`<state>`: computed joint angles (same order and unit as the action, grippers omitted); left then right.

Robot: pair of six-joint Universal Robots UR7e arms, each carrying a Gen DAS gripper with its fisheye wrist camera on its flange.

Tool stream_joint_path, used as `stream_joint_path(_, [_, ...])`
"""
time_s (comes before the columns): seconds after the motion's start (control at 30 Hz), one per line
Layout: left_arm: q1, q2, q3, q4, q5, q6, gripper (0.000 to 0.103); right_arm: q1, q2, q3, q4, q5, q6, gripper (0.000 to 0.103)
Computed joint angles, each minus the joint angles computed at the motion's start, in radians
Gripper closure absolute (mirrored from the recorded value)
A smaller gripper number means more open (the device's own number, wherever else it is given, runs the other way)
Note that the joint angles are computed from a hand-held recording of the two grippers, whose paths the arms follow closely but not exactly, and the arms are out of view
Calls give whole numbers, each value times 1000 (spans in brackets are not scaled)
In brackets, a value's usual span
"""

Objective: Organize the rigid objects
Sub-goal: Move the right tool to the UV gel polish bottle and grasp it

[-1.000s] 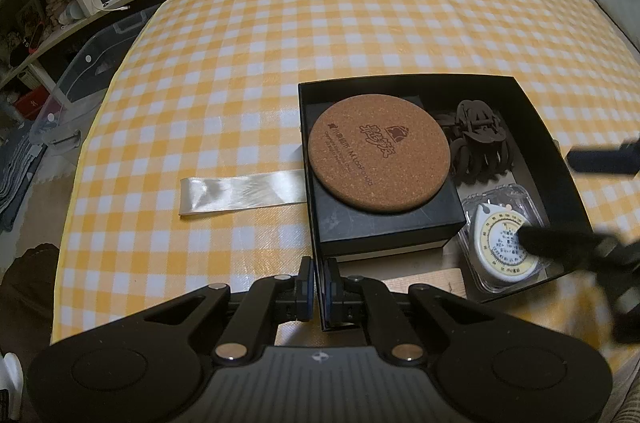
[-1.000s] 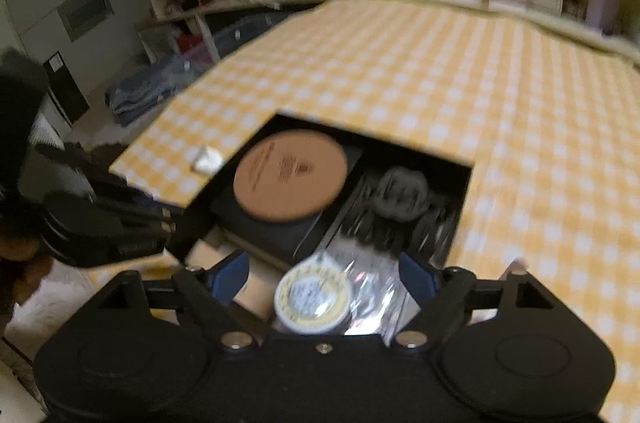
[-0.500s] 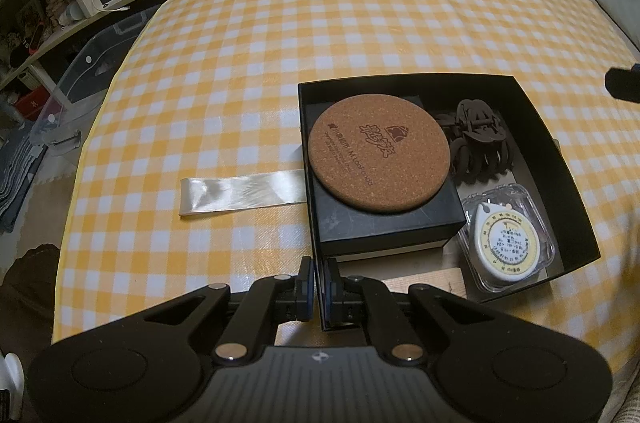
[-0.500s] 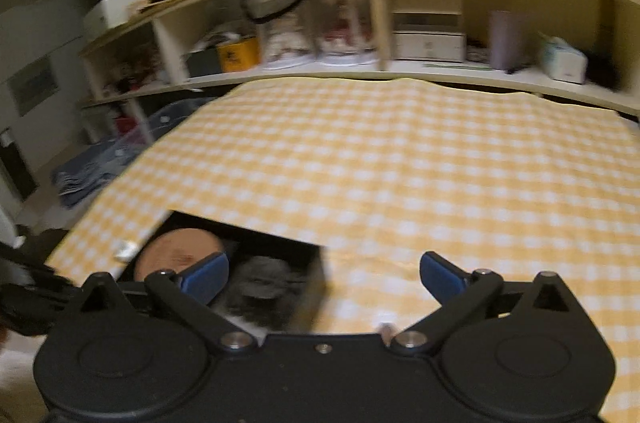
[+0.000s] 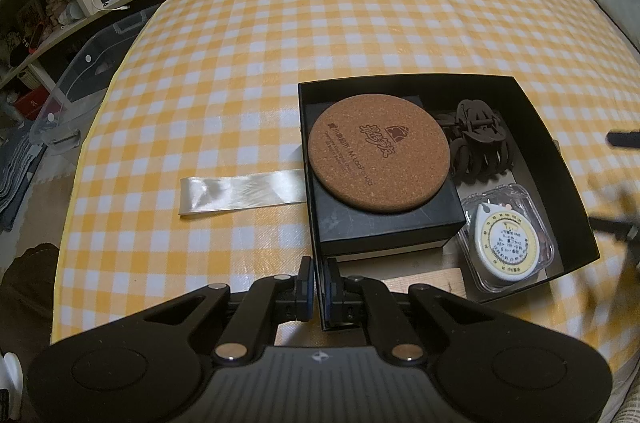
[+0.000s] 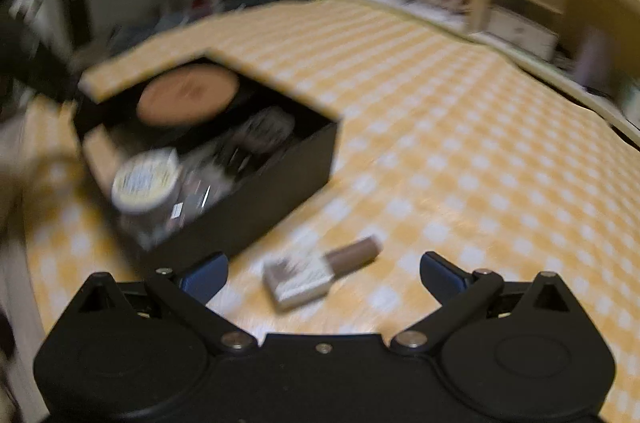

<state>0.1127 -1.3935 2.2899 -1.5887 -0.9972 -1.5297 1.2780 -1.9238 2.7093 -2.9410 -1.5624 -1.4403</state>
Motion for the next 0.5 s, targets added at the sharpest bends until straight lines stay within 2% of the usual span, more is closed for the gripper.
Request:
stream_joint_path(0.1, [1,-1,0,1,-1,2,98,-3,89,42,-164,-42,-128,0])
stream_joint_path(0.2, [2,1,3,-8,-2,4,98,-22,174,69,-330,-41,-239,0])
stream_joint_path(0.3, [3,1,3,-8,-7,8,98,-36,175,46,-296,-10,-306,0])
stream_joint_path(0.37, [5,4,4,-12,-11,13,98,-36,162,24,-234,-3,-337,0])
stream_joint_path(0.5, [10,7,11,-25,-14,14,98,-29,166,-43,-51,1,-307,0])
